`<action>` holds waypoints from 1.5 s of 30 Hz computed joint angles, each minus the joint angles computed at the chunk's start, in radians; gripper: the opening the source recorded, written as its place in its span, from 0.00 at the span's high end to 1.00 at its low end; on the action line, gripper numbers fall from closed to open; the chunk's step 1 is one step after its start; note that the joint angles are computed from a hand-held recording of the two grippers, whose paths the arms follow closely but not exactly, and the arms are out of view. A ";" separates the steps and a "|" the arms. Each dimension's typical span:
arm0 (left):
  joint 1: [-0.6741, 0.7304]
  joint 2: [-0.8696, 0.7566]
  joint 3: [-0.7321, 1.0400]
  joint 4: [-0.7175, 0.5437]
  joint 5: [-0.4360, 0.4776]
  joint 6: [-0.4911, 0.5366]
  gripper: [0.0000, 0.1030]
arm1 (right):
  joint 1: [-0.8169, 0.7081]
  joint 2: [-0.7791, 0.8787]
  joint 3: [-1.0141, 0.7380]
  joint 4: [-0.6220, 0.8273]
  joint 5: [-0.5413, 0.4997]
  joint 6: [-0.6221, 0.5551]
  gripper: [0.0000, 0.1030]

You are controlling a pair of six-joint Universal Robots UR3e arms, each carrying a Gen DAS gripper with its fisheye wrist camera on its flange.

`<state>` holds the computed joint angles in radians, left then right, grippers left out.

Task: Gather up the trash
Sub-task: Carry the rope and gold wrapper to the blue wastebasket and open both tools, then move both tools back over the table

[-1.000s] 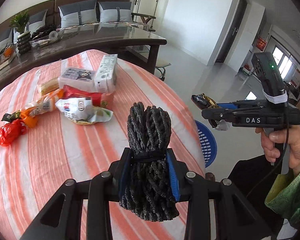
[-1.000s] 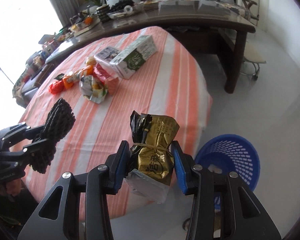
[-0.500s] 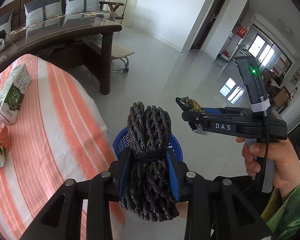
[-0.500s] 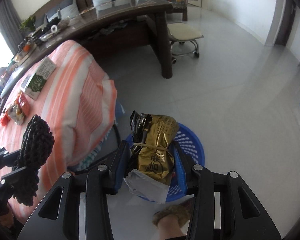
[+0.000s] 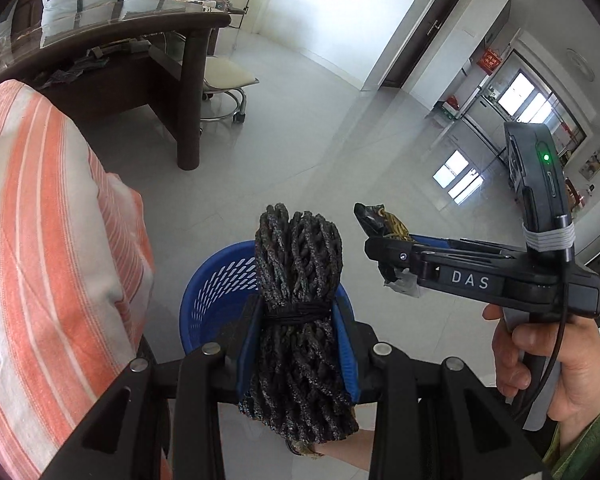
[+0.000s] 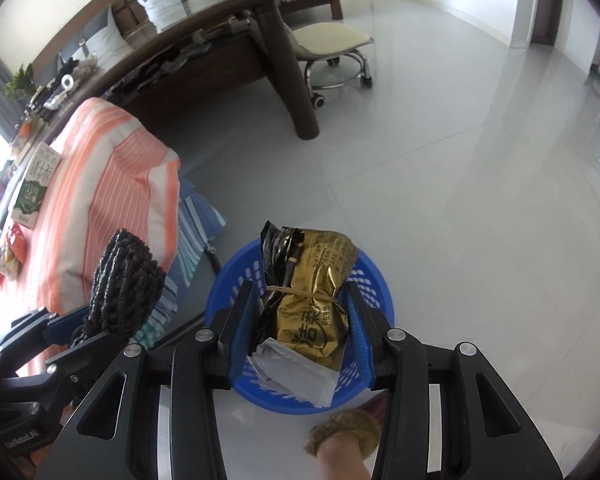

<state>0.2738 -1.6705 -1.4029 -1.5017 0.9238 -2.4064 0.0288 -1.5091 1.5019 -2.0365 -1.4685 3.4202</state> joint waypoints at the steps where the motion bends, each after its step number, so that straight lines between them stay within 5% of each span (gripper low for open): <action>1: -0.007 -0.008 -0.004 0.015 0.005 -0.009 0.65 | -0.013 -0.010 0.015 -0.003 0.008 -0.004 0.56; 14: -0.089 -0.049 -0.063 0.165 0.059 -0.068 0.61 | -0.076 -0.031 0.078 -0.028 0.071 -0.021 0.55; 17: -0.104 -0.059 -0.073 0.195 0.062 -0.083 0.42 | -0.090 -0.032 0.091 -0.045 0.093 -0.022 0.47; 19: -0.110 -0.065 -0.075 0.216 0.068 -0.097 0.41 | -0.107 -0.040 0.107 -0.054 0.120 -0.025 0.34; 28: -0.054 0.007 -0.079 0.179 0.023 -0.061 0.41 | -0.071 -0.065 0.105 -0.103 0.055 -0.012 0.30; 38: 0.322 0.296 -0.102 -0.211 -0.084 0.323 0.40 | 0.135 -0.043 0.031 -0.246 -0.195 -0.024 0.14; 45: 0.683 0.331 -0.090 -0.374 -0.045 0.586 0.39 | 0.358 0.104 -0.132 -0.290 -0.271 -0.021 0.13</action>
<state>0.9567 -1.3397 -1.4927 -1.8752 0.8783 -1.8204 0.3867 -1.4053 1.3703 -2.3261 -1.7398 3.3988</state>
